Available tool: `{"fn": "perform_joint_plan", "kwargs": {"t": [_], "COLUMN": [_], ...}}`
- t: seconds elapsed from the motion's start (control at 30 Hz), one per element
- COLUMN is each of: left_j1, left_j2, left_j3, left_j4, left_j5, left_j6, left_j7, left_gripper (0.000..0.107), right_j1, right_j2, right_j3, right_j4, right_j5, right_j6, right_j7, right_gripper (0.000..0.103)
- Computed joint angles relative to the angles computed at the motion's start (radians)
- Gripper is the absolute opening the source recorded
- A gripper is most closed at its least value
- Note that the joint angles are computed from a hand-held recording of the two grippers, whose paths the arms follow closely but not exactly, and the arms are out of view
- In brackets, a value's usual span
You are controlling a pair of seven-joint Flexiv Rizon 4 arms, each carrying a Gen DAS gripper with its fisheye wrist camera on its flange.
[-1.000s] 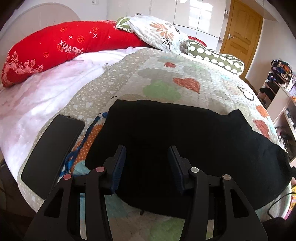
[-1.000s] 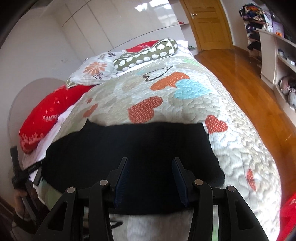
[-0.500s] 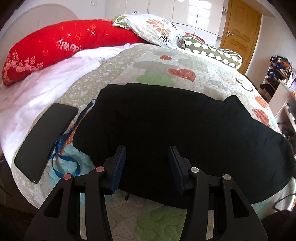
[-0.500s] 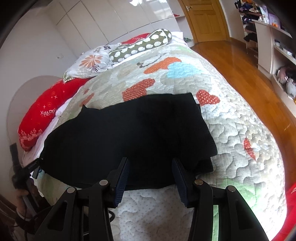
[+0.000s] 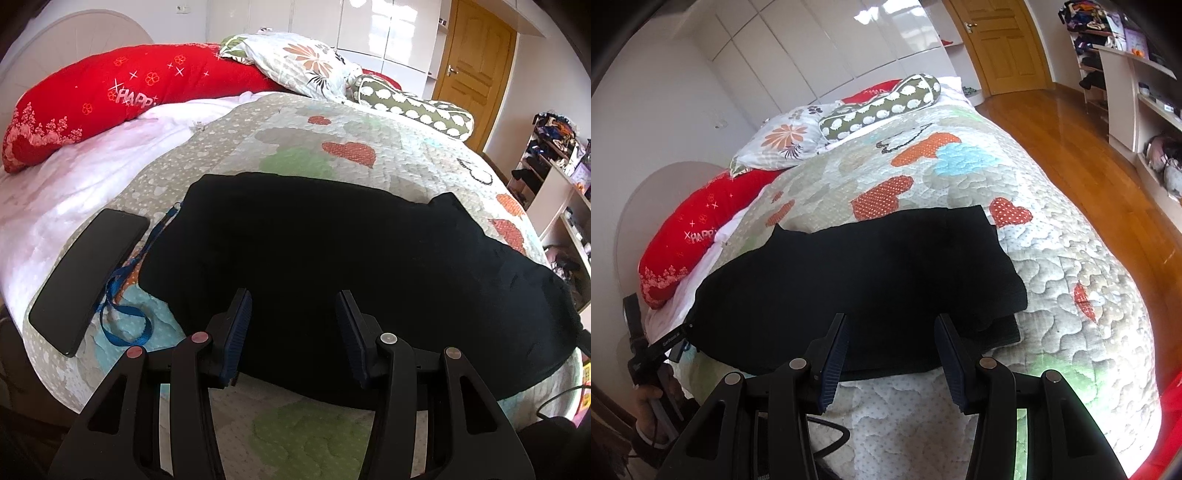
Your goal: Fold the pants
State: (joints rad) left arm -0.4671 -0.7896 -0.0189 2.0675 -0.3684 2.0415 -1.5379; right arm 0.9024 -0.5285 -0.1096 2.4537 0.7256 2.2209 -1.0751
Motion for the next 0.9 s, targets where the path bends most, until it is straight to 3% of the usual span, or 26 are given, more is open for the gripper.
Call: {"fn": "perform_joint_plan", "kwargs": {"t": [0.07,0.3,0.47,0.67,0.9], "left_j1": [0.004,0.011,0.047,0.016,-0.067], "left_j2": [0.002,0.01,-0.003,-0.036,-0.109], "left_j3": [-0.007,-0.035,-0.104,-0.122,-0.051], "left_j4": [0.003,-0.022,-0.087,-0.206,-0.393], "left_j5": [0.011,0.06,0.133,0.17,0.148], "left_j6": [0.004,-0.013,-0.091,-0.216,-0.368], "left_j7": [0.0,0.025,0.05,0.093,0.095], "left_gripper": [0.047,0.047,0.047,0.047,0.047], "right_j1": [0.031,0.02,-0.078,-0.202,-0.273], "right_j2": [-0.001,0.005,-0.032,-0.125,-0.171], "right_j3": [-0.03,0.021,0.109,0.189,0.211], "right_j4": [0.002,0.075,0.096,0.074,0.058], "right_j5": [0.027,0.061,0.004,-0.088,-0.179], "right_j6": [-0.03,0.036,0.109,0.253,0.317], "right_j7": [-0.007,0.031,0.079,0.161,0.194], "right_gripper": [0.046,0.047,0.058,0.064,0.07]}}
